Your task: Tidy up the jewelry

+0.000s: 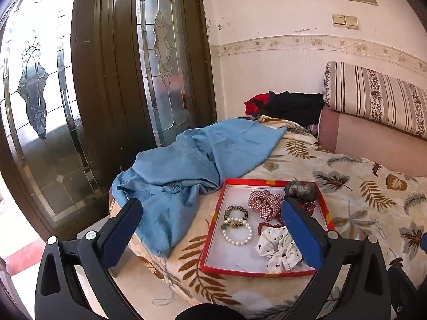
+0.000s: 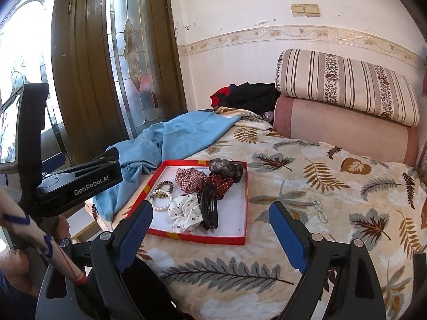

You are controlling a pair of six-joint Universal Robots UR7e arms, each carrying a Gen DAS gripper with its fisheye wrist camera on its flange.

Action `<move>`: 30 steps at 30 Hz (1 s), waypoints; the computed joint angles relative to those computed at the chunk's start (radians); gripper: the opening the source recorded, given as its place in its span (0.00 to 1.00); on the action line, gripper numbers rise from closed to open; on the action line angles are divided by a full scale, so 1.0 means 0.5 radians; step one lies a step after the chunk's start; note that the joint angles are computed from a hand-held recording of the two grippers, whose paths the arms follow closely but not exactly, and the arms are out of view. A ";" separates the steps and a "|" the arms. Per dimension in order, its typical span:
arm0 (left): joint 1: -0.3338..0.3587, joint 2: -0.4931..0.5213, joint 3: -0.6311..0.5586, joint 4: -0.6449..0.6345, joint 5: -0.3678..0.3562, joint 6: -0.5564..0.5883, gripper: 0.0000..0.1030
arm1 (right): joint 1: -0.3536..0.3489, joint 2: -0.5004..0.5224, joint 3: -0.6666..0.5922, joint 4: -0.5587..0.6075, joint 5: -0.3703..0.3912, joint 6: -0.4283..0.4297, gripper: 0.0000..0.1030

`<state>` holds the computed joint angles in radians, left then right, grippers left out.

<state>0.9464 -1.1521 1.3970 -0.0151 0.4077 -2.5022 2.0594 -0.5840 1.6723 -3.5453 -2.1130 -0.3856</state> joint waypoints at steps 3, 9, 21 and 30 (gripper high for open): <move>0.000 0.000 0.000 0.004 0.001 -0.003 1.00 | 0.001 0.005 -0.006 0.007 -0.003 0.005 0.89; 0.012 0.005 -0.007 0.009 0.009 -0.002 1.00 | 0.000 0.004 -0.008 0.012 -0.003 0.006 0.89; 0.025 0.005 0.001 0.014 0.019 -0.004 1.00 | -0.015 0.004 -0.010 0.032 -0.010 0.026 0.89; 0.044 0.017 -0.008 0.064 0.030 -0.048 1.00 | -0.017 0.006 -0.009 0.033 -0.014 0.031 0.89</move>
